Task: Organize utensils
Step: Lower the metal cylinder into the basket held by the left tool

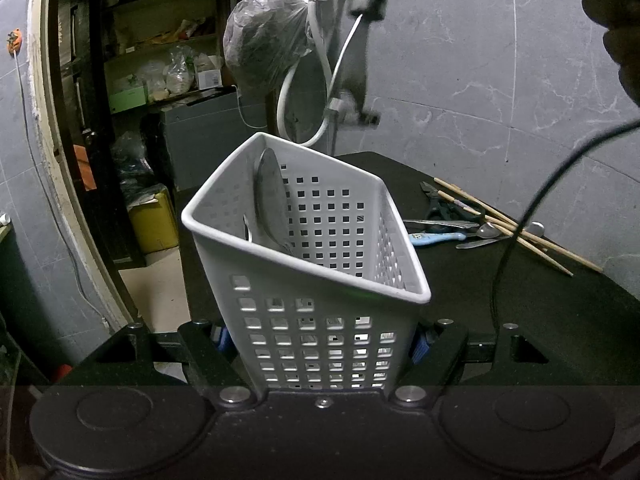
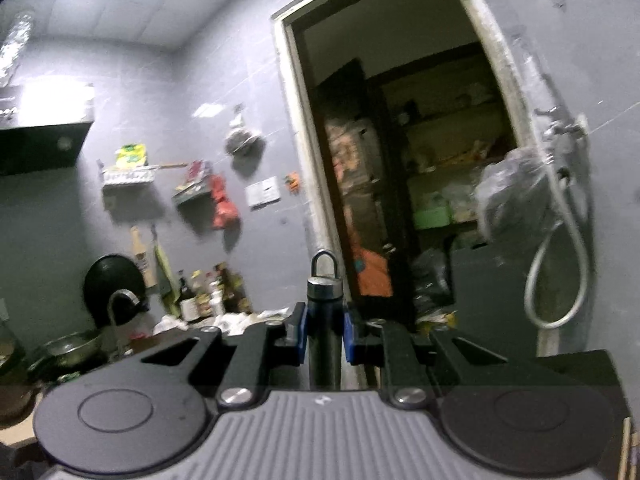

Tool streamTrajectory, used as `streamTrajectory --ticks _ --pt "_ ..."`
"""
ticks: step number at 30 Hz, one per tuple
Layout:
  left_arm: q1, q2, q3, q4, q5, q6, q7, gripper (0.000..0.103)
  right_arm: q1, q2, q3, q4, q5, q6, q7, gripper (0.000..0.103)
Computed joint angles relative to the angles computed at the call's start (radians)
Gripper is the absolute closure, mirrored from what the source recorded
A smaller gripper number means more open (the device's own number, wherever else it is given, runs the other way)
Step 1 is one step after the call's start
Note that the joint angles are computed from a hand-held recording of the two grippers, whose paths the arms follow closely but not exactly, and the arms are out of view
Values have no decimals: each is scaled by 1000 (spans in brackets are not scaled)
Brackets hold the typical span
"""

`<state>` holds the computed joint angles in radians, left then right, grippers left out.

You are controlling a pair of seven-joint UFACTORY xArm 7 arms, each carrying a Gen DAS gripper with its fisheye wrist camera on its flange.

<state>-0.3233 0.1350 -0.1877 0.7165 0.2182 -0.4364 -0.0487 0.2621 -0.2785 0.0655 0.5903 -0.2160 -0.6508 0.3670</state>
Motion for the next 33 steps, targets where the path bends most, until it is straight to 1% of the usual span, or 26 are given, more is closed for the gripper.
streamTrajectory --ticks 5,7,9,16,22,30,33 --pt "-1 1 0 1 -3 0 2 26 8 45 52 4 38 6 -56 83" --pt "2 0 -1 0 3 0 -1 26 19 67 50 12 30 13 -56 83" --pt "2 0 -1 0 3 0 -2 26 23 79 63 9 46 18 -73 83" --pt "1 1 -1 1 3 0 -2 26 27 107 148 -11 231 59 -246 83" --pt "3 1 -1 1 5 0 -5 26 50 114 168 -24 316 84 -320 83" --pt "3 0 -1 1 8 0 -6 26 67 116 164 -28 348 126 -331 83" --pt "3 0 -1 1 8 1 -5 26 59 120 183 -19 392 153 -362 83"
